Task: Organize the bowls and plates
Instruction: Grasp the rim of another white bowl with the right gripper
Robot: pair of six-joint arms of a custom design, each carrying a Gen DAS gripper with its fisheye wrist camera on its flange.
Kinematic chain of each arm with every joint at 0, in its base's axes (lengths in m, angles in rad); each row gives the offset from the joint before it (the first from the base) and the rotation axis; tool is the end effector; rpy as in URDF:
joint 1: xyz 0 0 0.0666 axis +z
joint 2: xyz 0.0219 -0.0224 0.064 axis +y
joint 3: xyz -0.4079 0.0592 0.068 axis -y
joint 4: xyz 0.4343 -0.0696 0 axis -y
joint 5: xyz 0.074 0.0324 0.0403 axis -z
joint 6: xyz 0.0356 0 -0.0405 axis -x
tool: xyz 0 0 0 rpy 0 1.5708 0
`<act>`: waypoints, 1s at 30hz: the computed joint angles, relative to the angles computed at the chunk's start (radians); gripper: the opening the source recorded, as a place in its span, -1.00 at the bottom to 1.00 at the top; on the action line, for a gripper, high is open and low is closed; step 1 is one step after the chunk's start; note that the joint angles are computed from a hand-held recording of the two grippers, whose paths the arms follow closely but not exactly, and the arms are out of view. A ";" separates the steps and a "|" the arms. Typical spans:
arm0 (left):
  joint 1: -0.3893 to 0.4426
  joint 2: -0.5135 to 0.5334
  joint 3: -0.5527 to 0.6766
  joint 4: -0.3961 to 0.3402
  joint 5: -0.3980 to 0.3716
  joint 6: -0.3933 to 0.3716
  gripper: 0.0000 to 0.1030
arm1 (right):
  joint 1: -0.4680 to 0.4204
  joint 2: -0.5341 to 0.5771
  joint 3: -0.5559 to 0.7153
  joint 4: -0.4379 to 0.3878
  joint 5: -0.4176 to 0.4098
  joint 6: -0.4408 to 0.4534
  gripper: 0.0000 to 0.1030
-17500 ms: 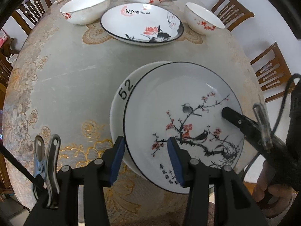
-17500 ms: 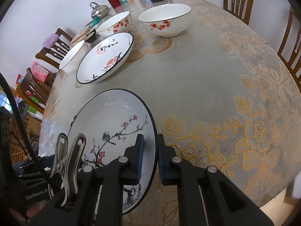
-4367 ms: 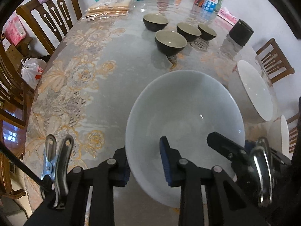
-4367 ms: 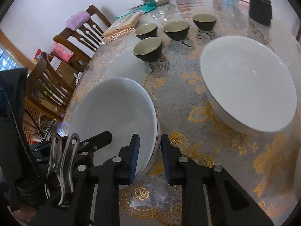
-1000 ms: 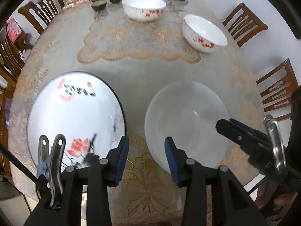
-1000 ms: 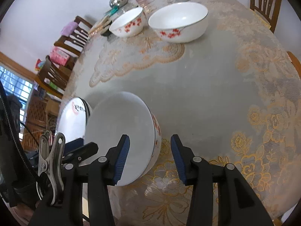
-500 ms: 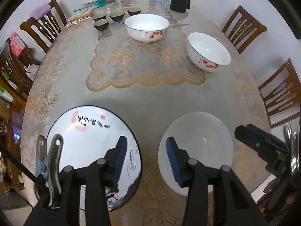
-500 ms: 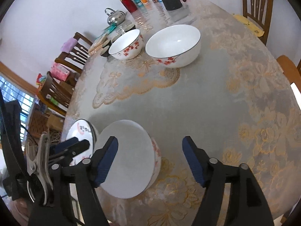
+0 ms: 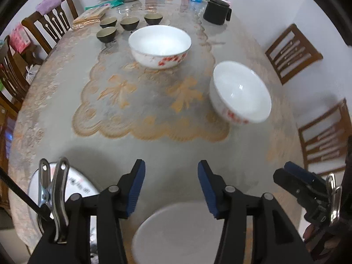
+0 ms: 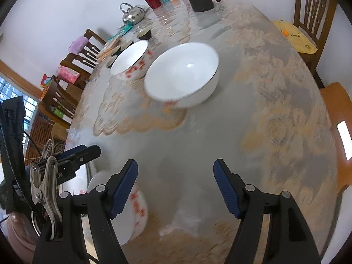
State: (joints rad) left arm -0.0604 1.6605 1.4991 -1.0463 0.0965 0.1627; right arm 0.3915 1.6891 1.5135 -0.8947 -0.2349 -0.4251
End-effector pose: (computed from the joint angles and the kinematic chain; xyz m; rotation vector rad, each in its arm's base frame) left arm 0.5922 -0.0396 0.3586 -0.1177 2.7829 -0.1906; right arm 0.5674 0.2428 0.3564 -0.0363 2.7189 0.5702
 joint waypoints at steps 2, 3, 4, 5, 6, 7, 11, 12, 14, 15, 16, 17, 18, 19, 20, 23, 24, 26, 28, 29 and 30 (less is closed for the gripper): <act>-0.011 0.027 0.034 0.001 -0.007 0.021 0.12 | -0.020 0.026 0.034 -0.006 0.001 0.030 0.42; -0.018 0.041 0.053 0.002 -0.014 0.027 0.13 | -0.026 0.037 0.049 -0.011 0.000 0.039 0.42; -0.025 0.057 0.073 0.001 -0.018 0.030 0.14 | -0.037 0.054 0.070 -0.015 -0.005 0.055 0.42; -0.030 0.069 0.089 -0.001 -0.023 0.034 0.16 | -0.043 0.067 0.087 -0.019 -0.009 0.065 0.42; -0.036 0.084 0.110 -0.007 -0.030 0.040 0.17 | -0.048 0.076 0.099 -0.022 -0.012 0.072 0.42; -0.040 0.096 0.124 -0.012 -0.032 0.044 0.20 | -0.055 0.091 0.117 -0.025 -0.012 0.081 0.42; -0.051 0.155 0.194 -0.032 -0.012 0.080 0.23 | -0.073 0.139 0.174 -0.030 -0.019 0.096 0.42; -0.053 0.159 0.197 -0.019 -0.016 0.095 0.23 | -0.079 0.152 0.188 -0.026 -0.027 0.102 0.42; -0.057 0.178 0.217 -0.008 -0.007 0.107 0.24 | -0.084 0.169 0.210 -0.022 -0.029 0.112 0.42; -0.057 0.192 0.233 -0.019 0.002 0.106 0.24 | -0.086 0.178 0.222 -0.021 -0.029 0.119 0.41; -0.058 0.208 0.250 -0.029 0.015 0.108 0.24 | -0.088 0.194 0.241 -0.025 -0.031 0.131 0.41; -0.059 0.220 0.260 -0.031 0.019 0.113 0.23 | -0.089 0.201 0.249 -0.026 -0.031 0.136 0.41; -0.062 0.231 0.270 -0.038 0.008 0.115 0.23 | -0.090 0.212 0.262 -0.028 -0.031 0.142 0.41; -0.068 0.251 0.293 -0.058 -0.019 0.118 0.23 | -0.092 0.229 0.282 -0.033 -0.032 0.148 0.40; -0.070 0.267 0.309 -0.067 -0.028 0.123 0.23 | -0.094 0.240 0.293 -0.035 -0.034 0.151 0.38; -0.068 0.290 0.329 -0.060 -0.010 0.148 0.23 | -0.096 0.277 0.333 -0.050 -0.043 0.155 0.12; -0.068 0.295 0.333 -0.055 -0.002 0.151 0.23 | -0.095 0.287 0.344 -0.057 -0.040 0.157 0.09; -0.069 0.309 0.352 -0.061 0.003 0.144 0.23 | -0.092 0.303 0.359 -0.062 -0.040 0.164 0.05; -0.075 0.325 0.375 -0.071 -0.015 0.115 0.21 | -0.090 0.315 0.370 -0.059 -0.044 0.167 0.00; -0.078 0.330 0.382 -0.074 -0.026 0.103 0.18 | -0.089 0.322 0.375 -0.059 -0.052 0.168 -0.05; -0.080 0.334 0.387 -0.075 -0.034 0.096 0.16 | -0.087 0.331 0.389 -0.073 -0.043 0.168 -0.06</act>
State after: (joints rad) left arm -0.1406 1.9945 1.8860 -1.1217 0.0626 0.2587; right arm 0.3050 2.0202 1.9030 -0.9676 -0.2777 -0.2573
